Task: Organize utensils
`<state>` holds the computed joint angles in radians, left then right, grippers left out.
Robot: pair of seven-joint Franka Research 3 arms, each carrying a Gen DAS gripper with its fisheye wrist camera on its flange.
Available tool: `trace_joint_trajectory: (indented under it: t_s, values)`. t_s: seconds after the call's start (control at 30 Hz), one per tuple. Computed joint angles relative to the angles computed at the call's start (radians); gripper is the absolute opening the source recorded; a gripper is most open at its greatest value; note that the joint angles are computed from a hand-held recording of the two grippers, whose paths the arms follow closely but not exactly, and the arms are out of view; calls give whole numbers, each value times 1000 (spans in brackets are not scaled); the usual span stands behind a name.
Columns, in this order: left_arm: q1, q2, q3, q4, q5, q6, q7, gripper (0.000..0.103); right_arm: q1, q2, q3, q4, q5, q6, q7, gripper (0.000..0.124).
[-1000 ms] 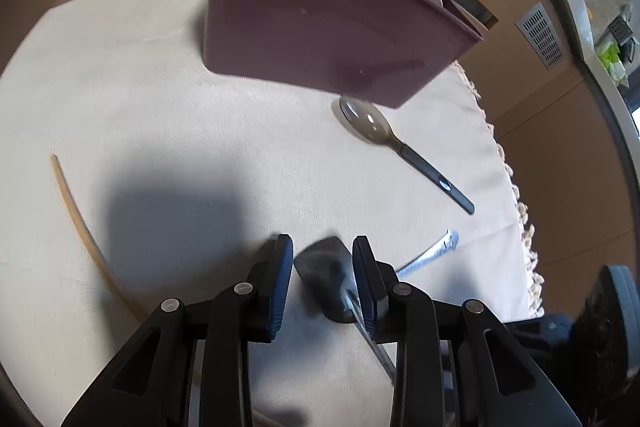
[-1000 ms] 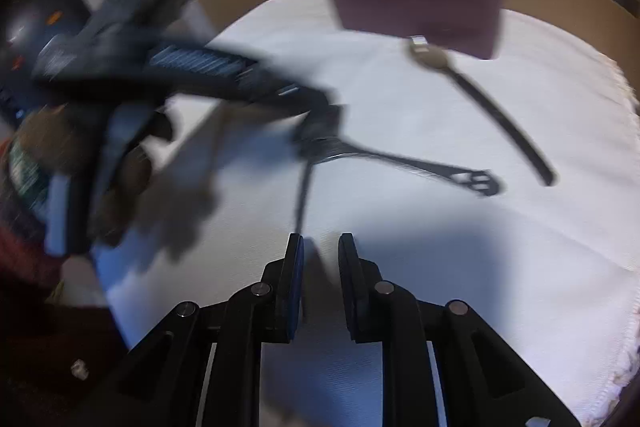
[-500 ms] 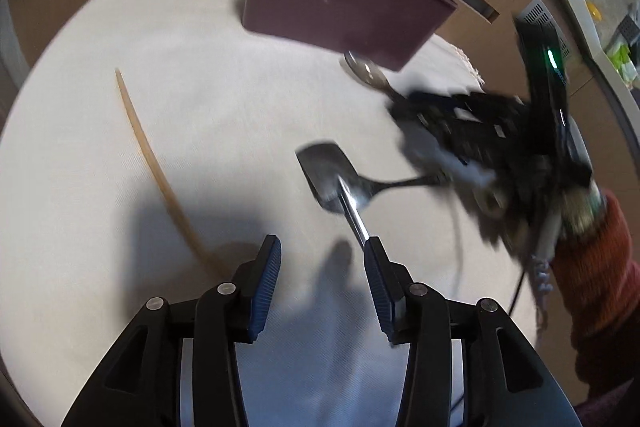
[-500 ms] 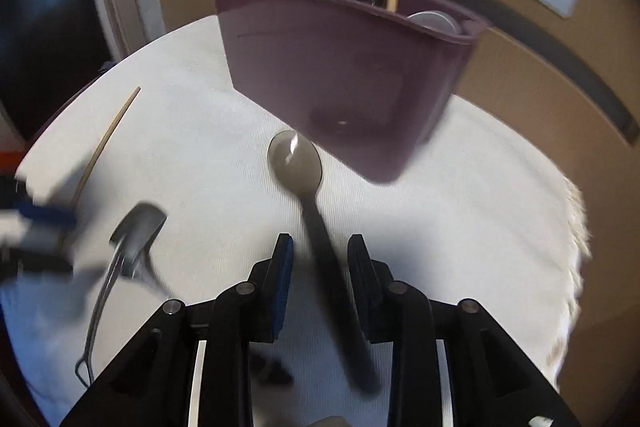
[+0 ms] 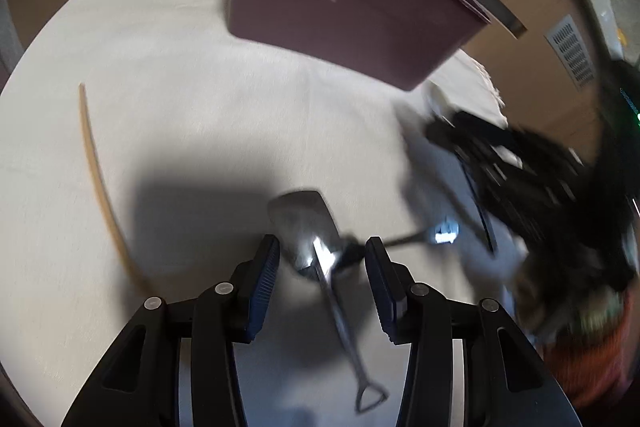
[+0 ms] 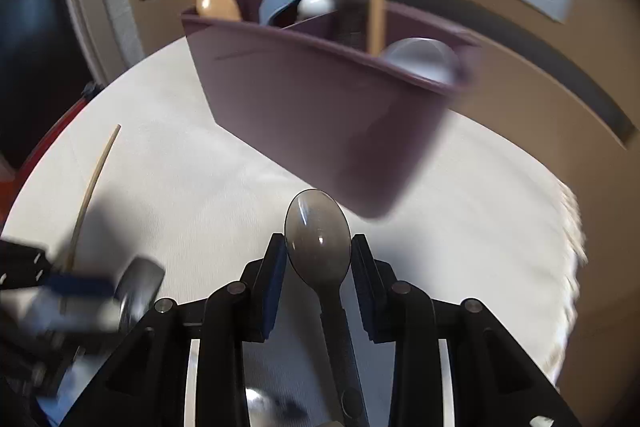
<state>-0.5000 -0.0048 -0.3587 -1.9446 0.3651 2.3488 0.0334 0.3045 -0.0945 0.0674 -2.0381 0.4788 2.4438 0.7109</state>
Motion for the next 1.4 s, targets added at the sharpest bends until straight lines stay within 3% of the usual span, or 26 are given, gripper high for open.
trace_joint_trajectory:
  t_s: [0.23,0.47,0.53,0.7,0.83,1.0,1.2,1.3,1.4]
  values:
    - [-55,137,2,201,142,-234,8,49,-27,-176,-47,-160,40,75,3,30]
    - [-88,186,19,261,164,-313,30,49,-18,-270,-95,-260,123,128,-40,30]
    - [-103,202,23,289,177,-366,25,38,-15,-279,-94,-274,141,138,-34,30]
    - [-82,60,18,92,204,-165,-76,33,3,-340,-120,-318,209,138,-44,30]
    - [-81,-37,-23,16,304,-162,-97,33,32,-374,-162,-330,296,89,-86,30]
    - [-63,-141,-64,-46,389,-159,-109,33,18,-363,-174,-299,385,3,-65,30]
    - [-17,-188,-96,-49,503,-163,-117,33,8,-359,-113,-299,367,65,-17,30]
    - [16,-232,-88,-19,565,-124,-57,33,22,-361,-105,-284,378,111,-10,30]
    - [87,-266,-81,68,704,-44,-3,33,75,-351,-129,-177,460,159,-66,30]
